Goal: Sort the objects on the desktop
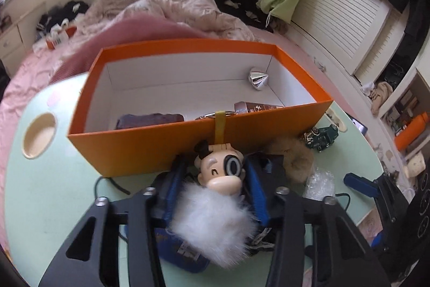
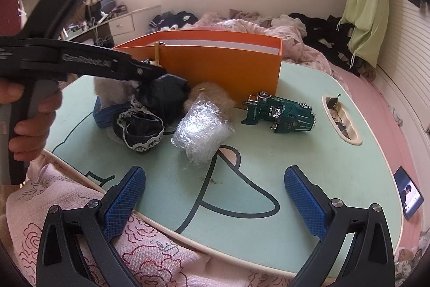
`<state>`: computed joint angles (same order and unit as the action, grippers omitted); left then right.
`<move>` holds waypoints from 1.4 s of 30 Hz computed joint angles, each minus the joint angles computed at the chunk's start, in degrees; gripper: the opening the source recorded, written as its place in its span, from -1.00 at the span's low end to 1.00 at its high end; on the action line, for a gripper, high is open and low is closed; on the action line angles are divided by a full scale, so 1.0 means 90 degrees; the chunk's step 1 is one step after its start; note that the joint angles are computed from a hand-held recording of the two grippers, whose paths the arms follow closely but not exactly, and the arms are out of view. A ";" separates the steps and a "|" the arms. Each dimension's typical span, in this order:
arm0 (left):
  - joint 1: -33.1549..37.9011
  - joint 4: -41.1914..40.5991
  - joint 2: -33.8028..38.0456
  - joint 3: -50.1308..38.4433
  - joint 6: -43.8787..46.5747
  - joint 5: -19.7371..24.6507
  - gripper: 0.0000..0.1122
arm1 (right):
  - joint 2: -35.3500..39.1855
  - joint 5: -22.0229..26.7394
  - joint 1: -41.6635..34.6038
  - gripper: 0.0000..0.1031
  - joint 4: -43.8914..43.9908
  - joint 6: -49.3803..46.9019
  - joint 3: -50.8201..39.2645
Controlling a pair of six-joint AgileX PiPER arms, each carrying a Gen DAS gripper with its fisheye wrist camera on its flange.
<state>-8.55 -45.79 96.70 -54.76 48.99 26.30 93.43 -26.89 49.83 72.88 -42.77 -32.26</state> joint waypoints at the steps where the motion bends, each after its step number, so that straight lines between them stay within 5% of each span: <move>1: 0.0081 -0.0414 0.0038 0.0042 0.0244 0.0019 -0.31 | 0.0000 0.0000 0.0000 0.99 0.0000 0.0000 0.0000; 7: 0.0817 -0.2589 -0.0696 0.0791 0.2559 0.0572 -0.32 | 0.0005 0.0001 -0.0008 0.99 -0.0027 0.0022 0.0004; 15: 0.2525 -0.3753 -0.2198 0.1305 0.3716 0.1925 -0.32 | 0.0011 0.0000 -0.0018 0.99 -0.0079 0.0067 0.0015; 21: 0.2741 -0.3002 -0.1838 0.1637 0.3729 0.1176 -0.32 | 0.0017 -0.0001 -0.0027 0.99 -0.0119 0.0101 0.0022; 28: 0.2442 -0.3382 -0.0872 0.1884 0.4240 0.0746 -0.30 | 0.0023 -0.0006 -0.0024 0.99 -0.0148 0.0137 0.0029; 37: 0.2966 -0.4213 -0.1392 0.2360 0.5496 0.1511 0.39 | 0.0031 -0.0019 -0.0015 0.99 -0.0165 0.0164 0.0031; 42: 0.3339 -0.3668 -0.1597 0.2447 0.5705 0.1555 0.40 | 0.0035 -0.0022 -0.0016 0.99 -0.0178 0.0177 0.0034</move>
<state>21.50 -78.79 82.33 -32.73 100.33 40.30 93.75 -27.09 49.69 71.28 -41.18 -31.95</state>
